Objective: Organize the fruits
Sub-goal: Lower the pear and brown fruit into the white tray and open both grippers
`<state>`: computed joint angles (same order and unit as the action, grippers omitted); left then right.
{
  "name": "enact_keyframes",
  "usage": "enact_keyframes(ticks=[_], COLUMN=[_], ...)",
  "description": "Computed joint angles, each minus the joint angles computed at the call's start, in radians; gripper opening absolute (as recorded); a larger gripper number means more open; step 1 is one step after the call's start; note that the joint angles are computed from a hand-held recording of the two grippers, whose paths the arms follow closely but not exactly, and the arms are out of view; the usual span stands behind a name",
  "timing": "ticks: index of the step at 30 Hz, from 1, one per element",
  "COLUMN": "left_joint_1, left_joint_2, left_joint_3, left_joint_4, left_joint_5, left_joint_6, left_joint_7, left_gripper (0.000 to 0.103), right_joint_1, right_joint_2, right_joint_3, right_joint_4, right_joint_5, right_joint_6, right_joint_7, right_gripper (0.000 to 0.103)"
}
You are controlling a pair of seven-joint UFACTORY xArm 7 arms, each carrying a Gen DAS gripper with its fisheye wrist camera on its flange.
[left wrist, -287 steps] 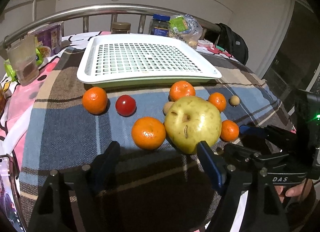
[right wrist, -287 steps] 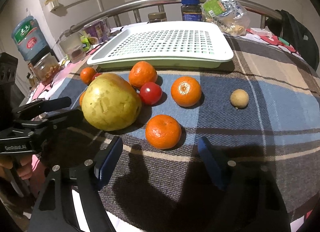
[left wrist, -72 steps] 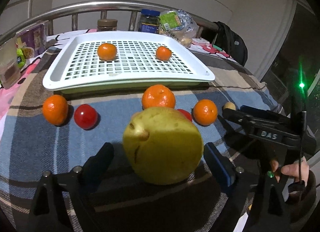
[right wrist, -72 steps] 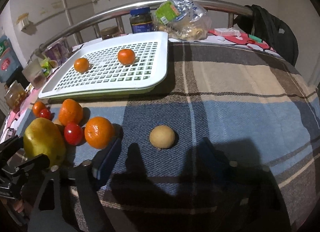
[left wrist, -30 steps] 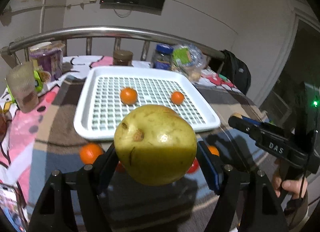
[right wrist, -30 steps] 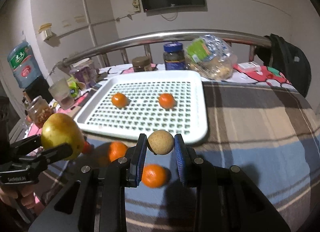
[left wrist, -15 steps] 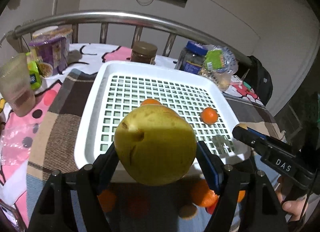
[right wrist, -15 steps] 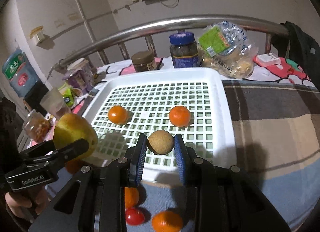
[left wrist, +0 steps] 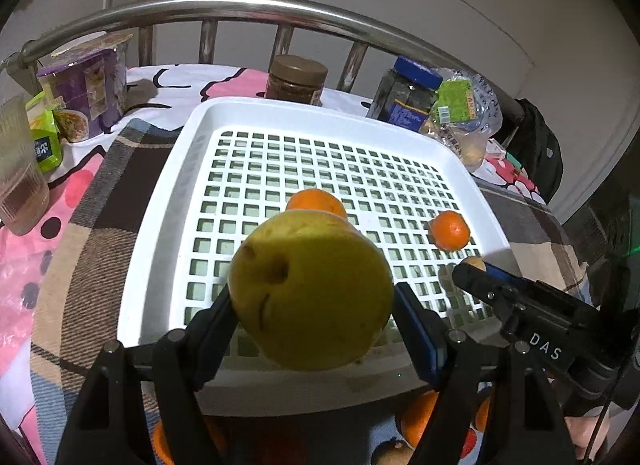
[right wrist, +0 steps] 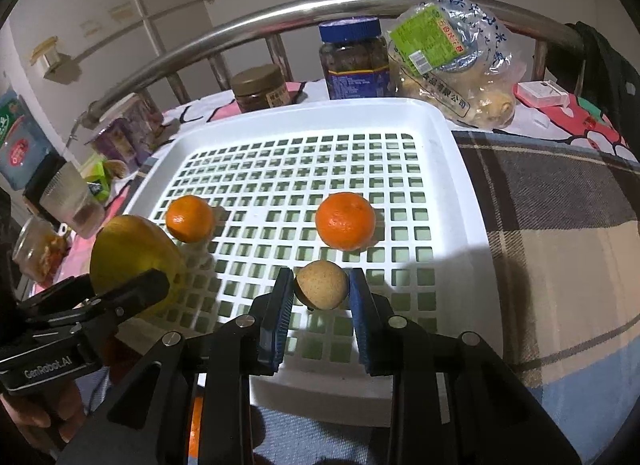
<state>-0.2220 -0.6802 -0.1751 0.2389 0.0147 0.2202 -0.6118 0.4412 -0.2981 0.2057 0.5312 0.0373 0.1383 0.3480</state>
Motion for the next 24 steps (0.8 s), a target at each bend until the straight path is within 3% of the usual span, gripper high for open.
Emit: enact_keyframes(ticks=[5,8,10,12,16,18,22,24], left_joint_1=[0.014,-0.027,-0.025,-0.009,0.024,0.024,-0.008,-0.024], left_joint_2=[0.009,-0.011,-0.070,-0.171,-0.391,-0.492,-0.690,-0.759], left_joint_3=[-0.013,0.040,0.036,0.011,-0.052,-0.062,-0.063,-0.073], left_joint_4=[-0.008,-0.015,-0.032,-0.052,-0.080,-0.092,-0.123,-0.137], left_joint_5=[0.005,-0.026,-0.035,-0.024,0.015,0.033,0.048,0.051], left_joint_6=[-0.030,-0.020,-0.014,0.002,0.064,0.099,0.198,0.242], left_joint_7=[-0.020,-0.006,-0.014,-0.024,-0.052,-0.058,-0.061,-0.067], left_gripper=[0.079,0.079,0.085,0.091,0.103,0.103,0.103,0.103], right_joint_1=[-0.048,-0.018,-0.021,-0.044,0.035,0.072,0.058,0.051], right_joint_2=[0.029,0.028,-0.005,-0.057,-0.175,-0.263,-0.397,-0.458], right_joint_3=[0.039,0.011,0.013,0.035,-0.030,-0.051,-0.002,0.020], right_joint_4=[0.014,0.012,-0.014,-0.051,-0.114,-0.156,-0.210,-0.234], right_joint_5=[-0.057,-0.037,-0.037,-0.050,-0.014,0.007,-0.001,-0.011], right_joint_6=[0.000,0.009,-0.015,-0.047,-0.076,-0.085,-0.110,-0.115], right_joint_7=[0.042,0.021,0.027,0.058,0.041,0.032,0.051,0.065], right_gripper=[0.028,0.046,0.071,0.083,0.085,0.088,0.099,0.099])
